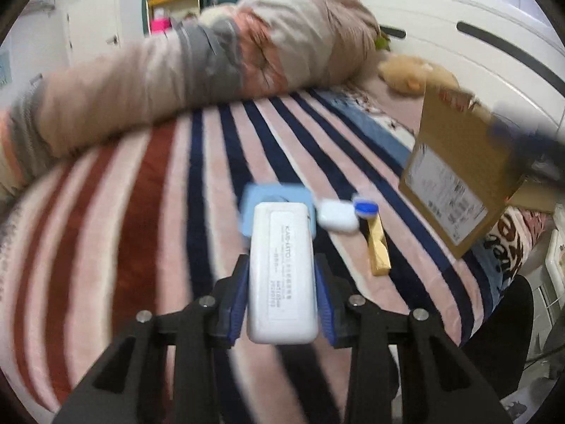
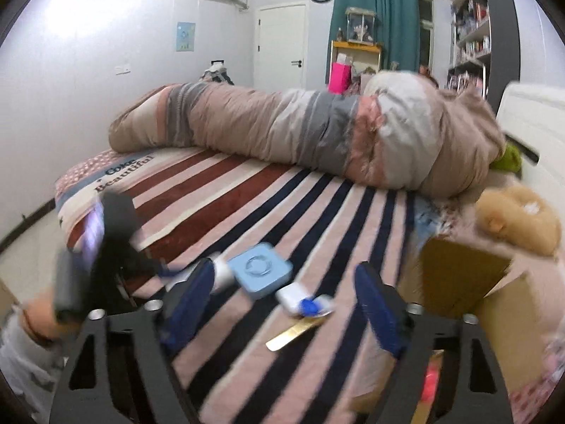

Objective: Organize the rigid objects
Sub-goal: 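Grasp the gold bar with the right tool while the left tool grasps the white rectangular box, then drop the white rectangular box into the cardboard box with the left tool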

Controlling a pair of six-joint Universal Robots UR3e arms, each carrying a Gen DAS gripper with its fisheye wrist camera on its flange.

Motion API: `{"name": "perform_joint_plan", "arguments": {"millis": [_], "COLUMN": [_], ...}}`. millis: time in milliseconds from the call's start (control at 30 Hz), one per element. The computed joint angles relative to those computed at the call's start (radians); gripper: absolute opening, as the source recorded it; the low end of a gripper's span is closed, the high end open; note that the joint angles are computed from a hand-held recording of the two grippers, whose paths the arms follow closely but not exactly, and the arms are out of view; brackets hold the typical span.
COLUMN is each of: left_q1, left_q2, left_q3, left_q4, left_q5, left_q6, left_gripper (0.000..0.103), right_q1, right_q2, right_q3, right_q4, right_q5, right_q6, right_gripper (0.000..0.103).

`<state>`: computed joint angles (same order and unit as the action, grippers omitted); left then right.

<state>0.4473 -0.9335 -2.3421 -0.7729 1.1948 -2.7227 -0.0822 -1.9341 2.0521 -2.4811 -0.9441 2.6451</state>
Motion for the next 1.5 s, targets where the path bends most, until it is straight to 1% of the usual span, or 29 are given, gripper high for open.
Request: {"name": "perform_joint_plan", "arguments": {"millis": [33,67,133,167,200,233,267,300,367,433,467,500,533,567,600,667,700,800,867,900,933,967,1000,1067,1167,1200,1267,1400,1500], "left_q1": [0.05,0.073,0.1,0.092,0.067,0.018,-0.058,-0.125,-0.252,-0.385,-0.453,-0.503,-0.552,-0.592,-0.622,-0.692,-0.711,-0.751,-0.78,-0.78,-0.783,-0.775,-0.764,-0.745,-0.703,-0.686,-0.638,-0.531,-0.428], "left_q2": [0.058,0.083,0.099,0.088,0.066,0.03,-0.029,-0.082,-0.203,-0.341,-0.421,-0.486,-0.562,-0.643,-0.703,-0.845,-0.907,-1.037,-1.098,-1.096,-1.11,-1.096,-1.073,-1.031,-0.943,-0.91,-0.825,-0.668,-0.567], "left_q3": [0.051,0.088,0.193,0.233,0.275,0.316,0.365,0.404,0.51,0.628,0.7,0.761,0.839,0.923,0.981,1.115,1.178,1.316,1.379,1.372,1.387,1.361,1.326,1.274,1.179,1.145,1.05,0.868,0.75], "left_q4": [-0.107,-0.165,-0.291,-0.321,-0.334,-0.319,-0.278,-0.237,-0.194,-0.156,-0.146,-0.147,-0.161,-0.191,-0.211,-0.233,-0.254,-0.323,-0.342,-0.341,-0.342,-0.32,-0.3,-0.267,-0.219,-0.205,-0.167,-0.099,-0.074], "left_q5": [-0.045,-0.076,-0.151,-0.169,-0.177,-0.165,-0.132,-0.101,-0.07,-0.026,0.006,0.028,0.043,0.04,0.043,0.093,0.106,0.142,0.207,0.216,0.226,0.216,0.202,0.184,0.146,0.128,0.094,0.091,0.078], "left_q6": [0.053,0.083,0.14,0.152,0.152,0.132,0.094,0.057,-0.003,-0.063,-0.084,-0.095,-0.106,-0.11,-0.114,-0.135,-0.145,-0.156,-0.174,-0.177,-0.187,-0.192,-0.195,-0.209,-0.221,-0.222,-0.221,-0.215,-0.195], "left_gripper": [0.032,0.032,0.032,0.032,0.032,0.032,0.032,0.032,0.032,0.032,0.032,0.032,0.032,0.032,0.032,0.032,0.032,0.032,0.034,0.045,0.052,0.063,0.07,0.072,0.074,0.076,0.077,0.077,0.077], "right_q1": [0.018,0.029,0.044,0.083,0.11,0.141,0.171,0.209,0.265,0.304,0.328,0.34,0.349,0.34,0.315,0.239,0.217,0.171,0.169,0.17,0.171,0.169,0.168,0.184,0.215,0.227,0.245,0.229,0.203], "right_q2": [0.005,0.01,0.033,0.081,0.127,0.215,0.275,0.374,0.536,0.629,0.676,0.694,0.697,0.679,0.648,0.561,0.524,0.424,0.404,0.41,0.416,0.42,0.431,0.452,0.476,0.487,0.503,0.464,0.368], "right_q3": [0.042,0.074,0.153,0.202,0.227,0.257,0.256,0.241,0.167,0.099,0.067,0.053,0.046,0.052,0.073,0.146,0.177,0.261,0.279,0.276,0.276,0.28,0.275,0.259,0.245,0.237,0.223,0.236,0.256], "right_q4": [-0.019,-0.027,-0.083,-0.191,-0.271,-0.396,-0.464,-0.554,-0.636,-0.664,-0.694,-0.71,-0.708,-0.689,-0.672,-0.627,-0.609,-0.55,-0.542,-0.549,-0.555,-0.558,-0.562,-0.576,-0.605,-0.613,-0.629,-0.61,-0.554], "right_q5": [-0.004,-0.006,-0.01,-0.074,-0.12,-0.168,-0.209,-0.268,-0.345,-0.417,-0.474,-0.504,-0.534,-0.524,-0.485,-0.368,-0.341,-0.293,-0.29,-0.29,-0.291,-0.285,-0.276,-0.289,-0.329,-0.343,-0.371,-0.349,-0.294], "right_q6": [0.035,0.07,0.153,0.244,0.303,0.363,0.401,0.451,0.518,0.554,0.562,0.559,0.555,0.544,0.524,0.455,0.427,0.328,0.289,0.282,0.275,0.266,0.264,0.269,0.266,0.261,0.256,0.228,0.185], "right_gripper": [0.064,0.062,0.062,0.062,0.062,0.062,0.062,0.058,0.05,0.042,0.034,0.029,0.02,0.016,0.014,0.014,0.014,0.014,0.014,0.015,0.017,0.021,0.025,0.028,0.029,0.027,0.014,0.013,0.013]}}
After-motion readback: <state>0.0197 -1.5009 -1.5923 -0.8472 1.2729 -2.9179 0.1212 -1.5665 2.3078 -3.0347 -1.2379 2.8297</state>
